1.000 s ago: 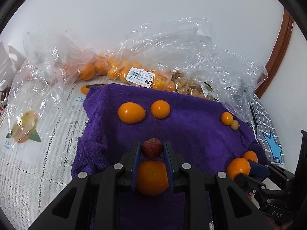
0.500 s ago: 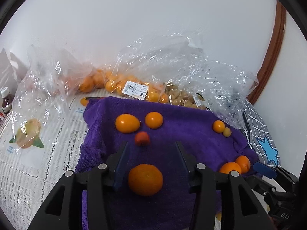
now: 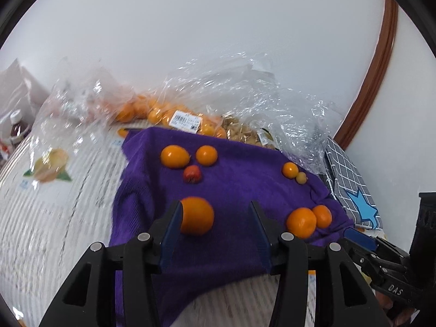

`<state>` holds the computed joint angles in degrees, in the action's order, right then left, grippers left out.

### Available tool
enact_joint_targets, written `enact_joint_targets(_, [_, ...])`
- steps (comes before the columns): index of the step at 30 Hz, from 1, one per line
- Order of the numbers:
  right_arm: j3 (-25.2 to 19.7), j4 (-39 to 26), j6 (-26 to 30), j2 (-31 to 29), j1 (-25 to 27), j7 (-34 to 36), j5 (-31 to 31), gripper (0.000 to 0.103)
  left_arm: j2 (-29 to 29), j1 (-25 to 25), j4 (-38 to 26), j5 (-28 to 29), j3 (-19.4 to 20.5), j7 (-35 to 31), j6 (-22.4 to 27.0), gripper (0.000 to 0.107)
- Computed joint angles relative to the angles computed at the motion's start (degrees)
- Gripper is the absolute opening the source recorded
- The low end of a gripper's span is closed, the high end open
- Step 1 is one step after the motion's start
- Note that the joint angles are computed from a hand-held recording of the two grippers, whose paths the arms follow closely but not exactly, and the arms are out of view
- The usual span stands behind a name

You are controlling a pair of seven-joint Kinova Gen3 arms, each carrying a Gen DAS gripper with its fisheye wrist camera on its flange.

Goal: Organize fruits
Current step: 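Move the right tool to a mandarin beside the towel and close on it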

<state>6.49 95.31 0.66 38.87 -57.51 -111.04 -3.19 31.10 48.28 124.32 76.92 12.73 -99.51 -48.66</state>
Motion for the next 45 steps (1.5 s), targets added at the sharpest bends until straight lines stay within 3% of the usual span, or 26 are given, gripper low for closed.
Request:
enact_joint_targets(6, [-2.55, 0.64, 0.91, -0.46, 1.44, 0.29, 0.52, 0.051, -0.28, 3.06, 1.76, 2.90, 1.34, 3.10, -1.53, 0.049])
enact_joint_targets(14, [-5.32, -0.46, 3.88, -0.11, 2.65, 0.95, 2.17, 0.051, -0.38, 5.49, 0.70, 9.38, 3.84, -2.01, -3.99, 0.054])
enact_joint_targets(23, [-7.76, -1.42, 6.40, 0.37, 4.27, 0.71, 3.56, 0.051, -1.58, 4.01, 2.00, 13.54, 5.31, -0.19, -3.01, 0.054])
enact_joint_targets(28, [-7.10, -3.24, 9.70, 1.18, 3.31, -0.39, 4.97, 0.051, -1.94, 3.59, 2.99, 12.91, 5.22, 2.18, -2.46, 0.054])
enact_joint_targets(36, [-7.16, -5.48, 12.32, 2.29, 3.35, -2.05, 6.57, 0.050, -1.49, 3.22, 1.95, 13.94, 5.43, -0.25, -2.12, 0.054])
enact_joint_targets(39, [-4.62, -7.19, 14.05, 3.03, 1.55, -4.13, 7.67, 0.042, -1.45, 2.97, 1.89, 13.94, 5.48, -0.30, -1.87, 0.054])
enact_joint_targets(45, [-4.09, -11.06, 17.62, 4.62, 0.44, -5.69, 11.38, 0.041, -1.46, 2.82, 2.02, 13.10, 5.36, -0.38, -1.37, 0.054])
